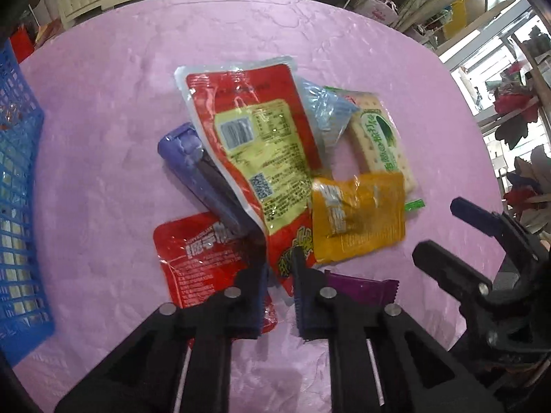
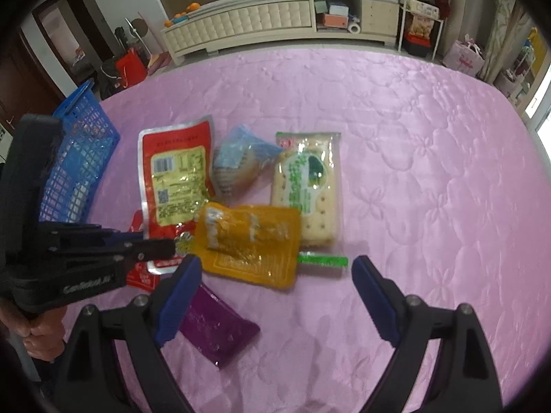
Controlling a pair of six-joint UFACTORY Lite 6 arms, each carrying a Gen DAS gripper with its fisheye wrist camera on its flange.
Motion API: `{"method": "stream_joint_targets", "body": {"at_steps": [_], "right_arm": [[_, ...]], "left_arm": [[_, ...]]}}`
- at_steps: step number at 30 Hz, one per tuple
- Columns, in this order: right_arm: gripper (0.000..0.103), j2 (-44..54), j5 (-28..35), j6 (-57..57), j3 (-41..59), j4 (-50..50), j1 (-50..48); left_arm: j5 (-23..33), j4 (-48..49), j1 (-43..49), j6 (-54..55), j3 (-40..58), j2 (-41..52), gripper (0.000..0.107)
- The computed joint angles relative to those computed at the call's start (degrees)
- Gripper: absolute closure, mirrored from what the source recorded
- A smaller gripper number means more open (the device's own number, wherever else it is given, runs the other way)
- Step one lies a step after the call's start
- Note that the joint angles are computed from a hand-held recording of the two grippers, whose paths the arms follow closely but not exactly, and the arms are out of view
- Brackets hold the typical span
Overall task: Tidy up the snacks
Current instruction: 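Move both open grippers over the remaining snack packets, then grasp the large red-yellow bag with the left gripper while the right grasps the yellow pouch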
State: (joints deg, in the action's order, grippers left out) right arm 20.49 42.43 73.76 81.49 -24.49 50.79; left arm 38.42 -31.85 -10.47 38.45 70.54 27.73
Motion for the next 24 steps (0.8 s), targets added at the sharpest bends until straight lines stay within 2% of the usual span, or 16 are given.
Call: {"method": "stream_joint_targets", "body": {"at_steps": [5,10,15,18,24], "right_arm": [[0.012,-0.2,2.1,-1.9,1.5,1.5,1.6],[0.012,-0.6,1.2,-4.5,1.3,3.4,2.5],[0.012,3.6,7.4,-8.7,6.5,1.7,5.1],[0.012,5.7,7.9,-12.4,8.4,2.5,4.8],[0.012,12.1,11.5,-24.6,16.1,3.4,3.3]], "left_arm": [[-0.5,-0.7,-0.7,2.0,-5.3,-6.5,0.102],[-0.8,0.1,0.3,3.9,-10.0,-12.9,0.106],[-0.6,0.7,3.8,7.9,-15.1,-19.5,0.106],[-1.0,-0.7,6.7,11.5,-19.3,-22.7,0.106],[0.2,-2.0,9.8,13.5,-20.2,-22.8,0.106]]}}
